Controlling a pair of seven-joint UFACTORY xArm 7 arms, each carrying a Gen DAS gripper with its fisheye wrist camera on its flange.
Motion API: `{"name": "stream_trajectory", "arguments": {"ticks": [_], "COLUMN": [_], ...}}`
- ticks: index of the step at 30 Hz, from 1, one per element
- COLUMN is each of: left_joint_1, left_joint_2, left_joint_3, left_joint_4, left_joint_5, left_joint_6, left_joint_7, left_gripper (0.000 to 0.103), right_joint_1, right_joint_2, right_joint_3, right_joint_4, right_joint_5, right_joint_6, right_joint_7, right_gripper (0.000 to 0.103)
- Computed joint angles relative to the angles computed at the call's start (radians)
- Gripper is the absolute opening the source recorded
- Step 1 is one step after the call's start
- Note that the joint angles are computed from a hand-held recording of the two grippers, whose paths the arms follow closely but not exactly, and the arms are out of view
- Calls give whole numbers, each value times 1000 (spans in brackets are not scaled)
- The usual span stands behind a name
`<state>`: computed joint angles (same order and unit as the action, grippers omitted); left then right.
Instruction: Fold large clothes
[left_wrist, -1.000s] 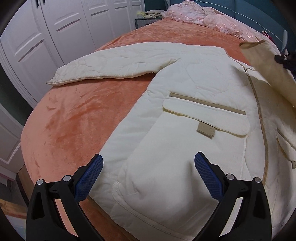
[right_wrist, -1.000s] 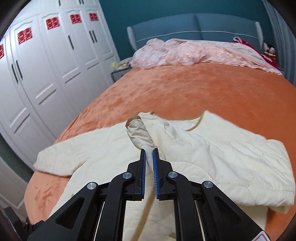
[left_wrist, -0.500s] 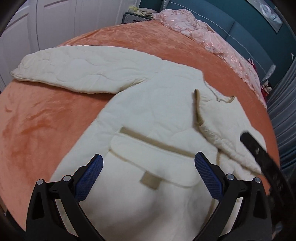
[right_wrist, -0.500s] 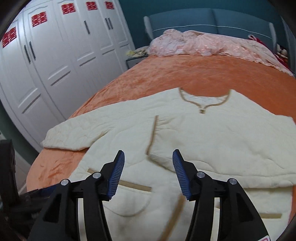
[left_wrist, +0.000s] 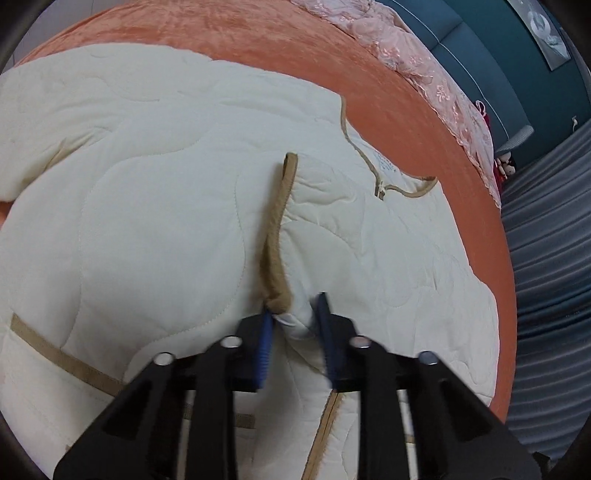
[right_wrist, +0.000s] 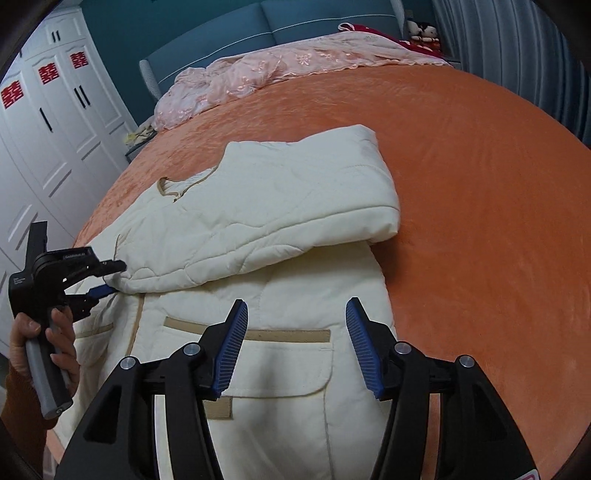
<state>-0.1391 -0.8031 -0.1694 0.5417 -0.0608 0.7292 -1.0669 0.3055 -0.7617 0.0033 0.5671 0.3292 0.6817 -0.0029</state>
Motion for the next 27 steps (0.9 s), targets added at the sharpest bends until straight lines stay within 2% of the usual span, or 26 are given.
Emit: {"name": "stream_trajectory", "arguments": {"ticks": [2, 5, 9, 13, 18, 20, 21, 22, 24, 27], "left_joint_1": [21, 78, 131, 157, 158, 156, 156, 154, 141, 131], "left_joint_2": [-45, -138, -248, -287, -294, -291, -286, -286, -281, -230], "left_joint_3": [-3, -7, 28, 39, 6, -5, -10, -11, -3, -29], "left_joint_4": [5, 21, 8, -36, -83, -90, -90, -90, -93, -74], "left_joint_5": [38, 118, 173, 176, 174, 172, 174, 175, 167, 177], "left_joint_6": [21, 119, 237, 287, 284, 278, 277, 273, 243, 214], "left_joint_7": [16, 46, 115, 157, 170, 163, 161, 159, 166, 177], "left_gripper": [9, 8, 8, 8, 9, 9, 9, 9, 9, 9], "right_joint_1": [10, 23, 55, 67, 66, 50, 28, 17, 9, -42], "right_joint_2": [15, 45, 114, 224, 368, 418, 433, 425, 385, 380], "right_joint_3": [-19, -28, -41, -40, -44, -30, -9, -1, 3, 36], "right_joint_4": [2, 14, 49, 99, 190, 231, 249, 250, 231, 217], "right_joint_5": [27, 58, 113, 170, 252, 258, 227, 218, 225, 120], "right_joint_6": [-8, -30, -67, -109, -149, -146, -147, -162, -233, -251], "right_joint_7": [2, -1, -20, -21, -21, -19, 1, 1, -13, 52], "right_gripper": [55, 55, 57, 57, 56, 39, 24, 15, 12, 11]}}
